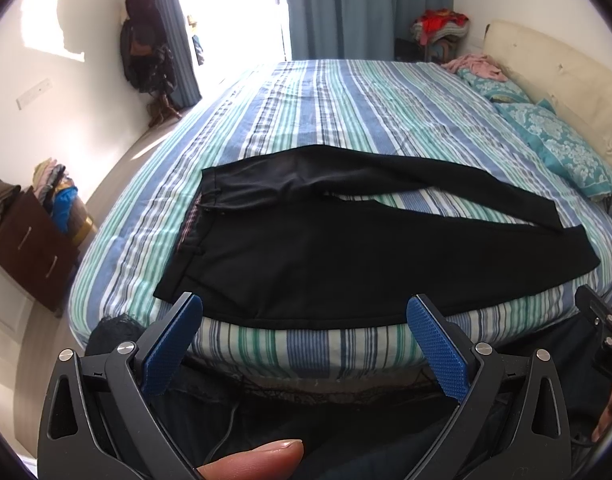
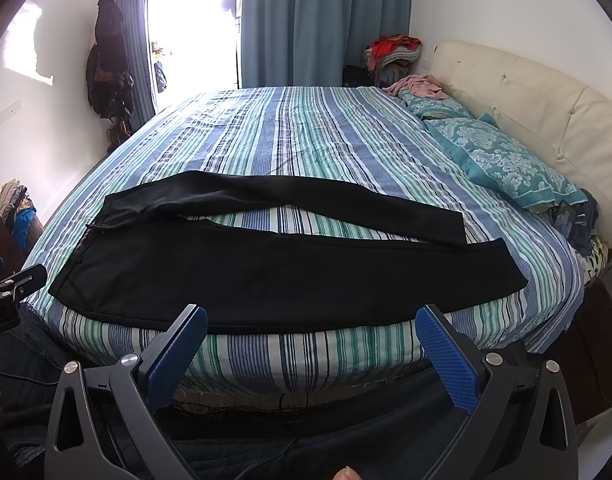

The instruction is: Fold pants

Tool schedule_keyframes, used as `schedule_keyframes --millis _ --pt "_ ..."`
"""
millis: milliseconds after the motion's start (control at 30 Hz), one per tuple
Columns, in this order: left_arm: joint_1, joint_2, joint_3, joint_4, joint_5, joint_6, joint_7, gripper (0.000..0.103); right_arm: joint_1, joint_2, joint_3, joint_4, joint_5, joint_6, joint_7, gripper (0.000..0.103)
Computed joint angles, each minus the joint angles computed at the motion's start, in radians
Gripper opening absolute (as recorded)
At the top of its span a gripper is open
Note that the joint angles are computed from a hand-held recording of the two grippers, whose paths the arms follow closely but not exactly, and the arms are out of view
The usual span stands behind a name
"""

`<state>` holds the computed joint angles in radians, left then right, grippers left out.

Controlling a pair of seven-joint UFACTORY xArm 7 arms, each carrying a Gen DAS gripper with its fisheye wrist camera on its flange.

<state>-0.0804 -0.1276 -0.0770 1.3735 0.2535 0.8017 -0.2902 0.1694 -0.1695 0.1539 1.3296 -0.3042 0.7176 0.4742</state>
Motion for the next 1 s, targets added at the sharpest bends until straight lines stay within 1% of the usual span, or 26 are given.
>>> schedule_keyframes --millis 1000 --pt "-0.003 -0.002 -0.003 -0.006 0.012 0.002 -0.01 0.102 0.014 0.014 0.003 0.016 0.0 0.01 0.006 0.103"
